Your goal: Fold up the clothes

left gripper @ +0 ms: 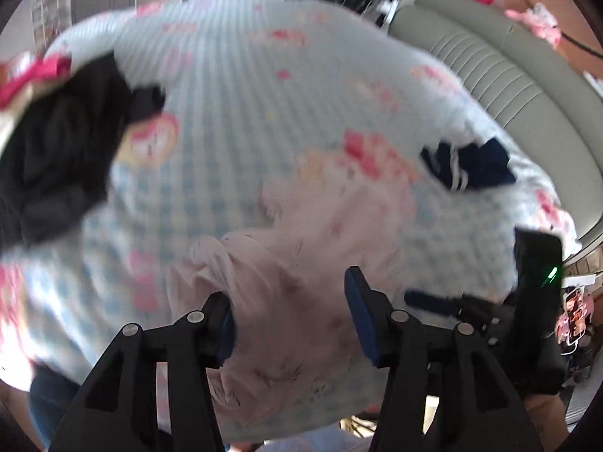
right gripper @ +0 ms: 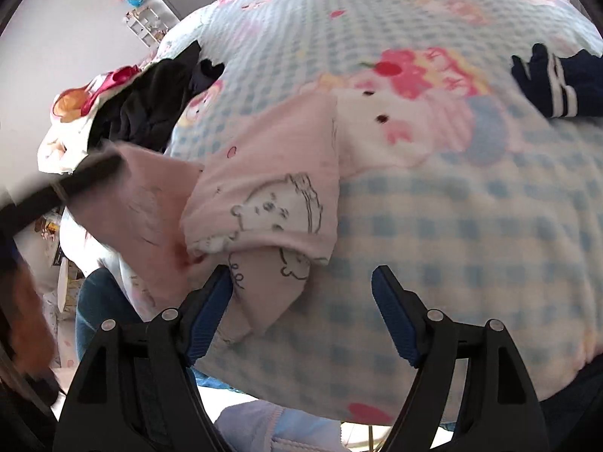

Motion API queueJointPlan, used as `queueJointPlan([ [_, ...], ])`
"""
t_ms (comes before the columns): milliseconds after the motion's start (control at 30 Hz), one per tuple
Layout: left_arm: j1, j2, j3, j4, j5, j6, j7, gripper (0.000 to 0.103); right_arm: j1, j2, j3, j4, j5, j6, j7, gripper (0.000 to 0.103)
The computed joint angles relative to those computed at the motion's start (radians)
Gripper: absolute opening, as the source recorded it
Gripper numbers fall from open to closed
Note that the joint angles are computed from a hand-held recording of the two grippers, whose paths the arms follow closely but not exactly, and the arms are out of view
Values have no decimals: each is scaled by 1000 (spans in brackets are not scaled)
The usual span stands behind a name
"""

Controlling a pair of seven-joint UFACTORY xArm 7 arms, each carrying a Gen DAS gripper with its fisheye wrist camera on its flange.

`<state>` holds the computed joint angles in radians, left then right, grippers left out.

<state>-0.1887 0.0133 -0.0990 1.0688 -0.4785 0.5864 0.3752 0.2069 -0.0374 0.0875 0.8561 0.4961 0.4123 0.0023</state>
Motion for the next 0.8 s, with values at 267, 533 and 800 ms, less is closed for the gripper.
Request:
queueJointPlan([
  [267, 23, 2, 18, -94, 36, -12, -99, 59, 26, 24, 23, -45, 48, -42, -40, 88],
  [533, 1, -13, -12, -135, -96, -107, 53, 13, 55, 101, 63, 18, 178, -87, -188, 18],
  [800, -47, -107, 28, -58, -373, -91, 301, 10, 14, -110, 23, -121, -288, -249, 227, 4],
])
